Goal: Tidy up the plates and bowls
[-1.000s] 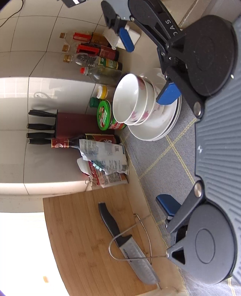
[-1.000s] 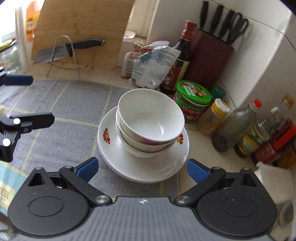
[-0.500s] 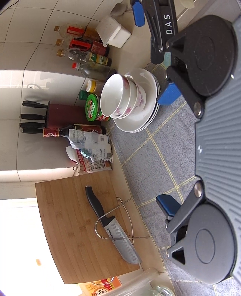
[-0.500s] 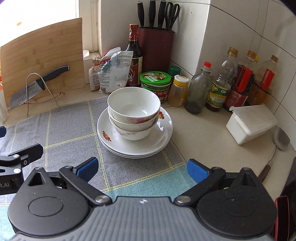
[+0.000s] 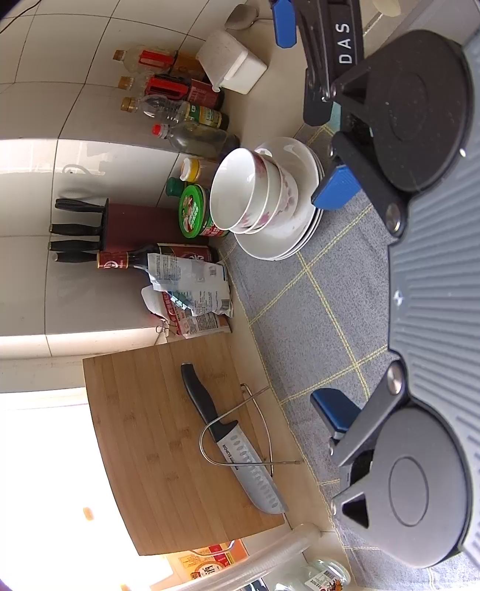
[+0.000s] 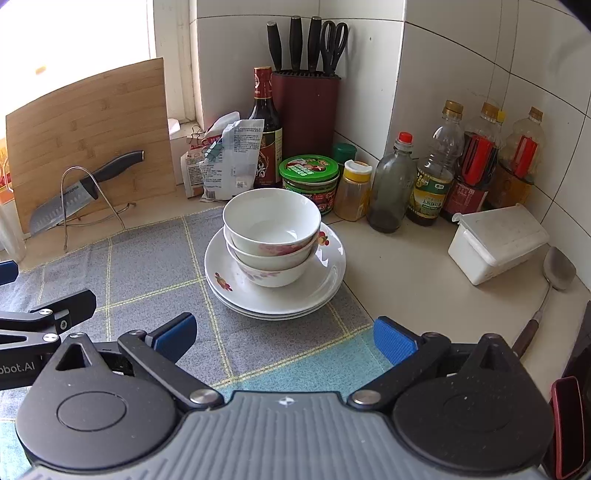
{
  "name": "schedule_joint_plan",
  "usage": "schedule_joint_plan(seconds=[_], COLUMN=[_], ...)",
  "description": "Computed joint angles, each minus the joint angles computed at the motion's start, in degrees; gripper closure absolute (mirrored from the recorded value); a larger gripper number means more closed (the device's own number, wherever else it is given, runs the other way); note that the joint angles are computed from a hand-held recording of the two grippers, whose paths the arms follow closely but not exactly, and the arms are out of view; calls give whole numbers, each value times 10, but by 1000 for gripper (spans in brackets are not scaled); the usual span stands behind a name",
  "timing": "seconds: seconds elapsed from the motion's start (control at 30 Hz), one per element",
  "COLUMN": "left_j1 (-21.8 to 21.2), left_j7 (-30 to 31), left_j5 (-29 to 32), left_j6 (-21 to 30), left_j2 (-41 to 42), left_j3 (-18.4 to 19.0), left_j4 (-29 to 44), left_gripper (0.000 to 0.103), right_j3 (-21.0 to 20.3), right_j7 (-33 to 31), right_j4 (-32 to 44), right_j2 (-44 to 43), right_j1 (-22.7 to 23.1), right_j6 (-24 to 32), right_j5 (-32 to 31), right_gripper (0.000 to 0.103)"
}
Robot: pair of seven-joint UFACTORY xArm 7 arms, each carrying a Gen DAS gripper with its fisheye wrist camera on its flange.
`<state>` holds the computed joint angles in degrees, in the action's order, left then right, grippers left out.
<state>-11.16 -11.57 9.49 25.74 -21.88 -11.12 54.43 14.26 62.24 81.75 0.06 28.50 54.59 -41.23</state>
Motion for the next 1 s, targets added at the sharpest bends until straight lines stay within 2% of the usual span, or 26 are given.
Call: schedule_joint_plan(seconds=[1.0], left_j1=[-3], left_j7=[2], left_j5=[-9], left_j6=[8], left_j2=[3], left_j3=[4], left_j4=[7], left_gripper=[1], right_j3=[-1], right_j7=[-1], right_j4=[10], right_j2=[4], right_j1=[3], right_j6=[8], right_j5=[-8], right_gripper=[0])
